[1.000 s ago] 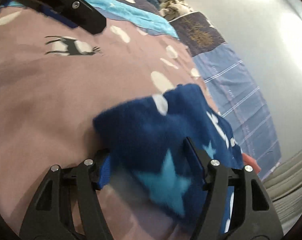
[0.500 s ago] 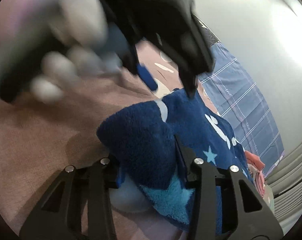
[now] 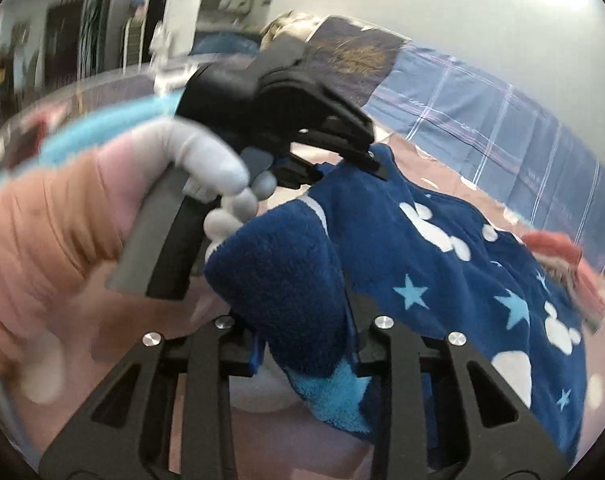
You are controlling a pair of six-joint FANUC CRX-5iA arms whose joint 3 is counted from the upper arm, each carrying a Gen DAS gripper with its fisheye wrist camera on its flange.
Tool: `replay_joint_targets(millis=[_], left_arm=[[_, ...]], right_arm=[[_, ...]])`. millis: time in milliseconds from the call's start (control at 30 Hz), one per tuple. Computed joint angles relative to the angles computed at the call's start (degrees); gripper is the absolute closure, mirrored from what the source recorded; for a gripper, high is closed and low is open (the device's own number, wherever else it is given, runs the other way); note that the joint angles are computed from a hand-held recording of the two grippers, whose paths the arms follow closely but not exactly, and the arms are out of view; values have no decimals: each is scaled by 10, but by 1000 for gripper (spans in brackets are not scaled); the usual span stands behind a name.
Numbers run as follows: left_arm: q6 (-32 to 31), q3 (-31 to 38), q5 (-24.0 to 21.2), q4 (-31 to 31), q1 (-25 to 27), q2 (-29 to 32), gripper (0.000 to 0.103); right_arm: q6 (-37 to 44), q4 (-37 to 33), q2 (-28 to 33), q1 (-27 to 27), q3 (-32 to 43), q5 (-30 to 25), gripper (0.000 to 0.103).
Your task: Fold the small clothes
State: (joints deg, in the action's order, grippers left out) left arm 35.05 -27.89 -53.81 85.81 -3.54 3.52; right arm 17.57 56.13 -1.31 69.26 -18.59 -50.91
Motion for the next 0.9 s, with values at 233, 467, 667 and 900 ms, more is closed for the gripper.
replay_joint_targets(millis=[233, 467, 667, 900], left_arm=[[11, 69, 32, -40, -52, -11, 77], [104, 148, 74, -130, -116, 7, 77], [214, 253, 87, -256, -175, 57, 77], [355, 413, 58, -428, -247, 158, 76]], right_arm=[[-102, 58, -87, -9, -54, 11, 75], [-195, 63, -209, -47, -139, 73, 78], [-271, 38, -344, -107, -239, 146, 79], [-283, -33, -468, -185, -327, 208, 80]])
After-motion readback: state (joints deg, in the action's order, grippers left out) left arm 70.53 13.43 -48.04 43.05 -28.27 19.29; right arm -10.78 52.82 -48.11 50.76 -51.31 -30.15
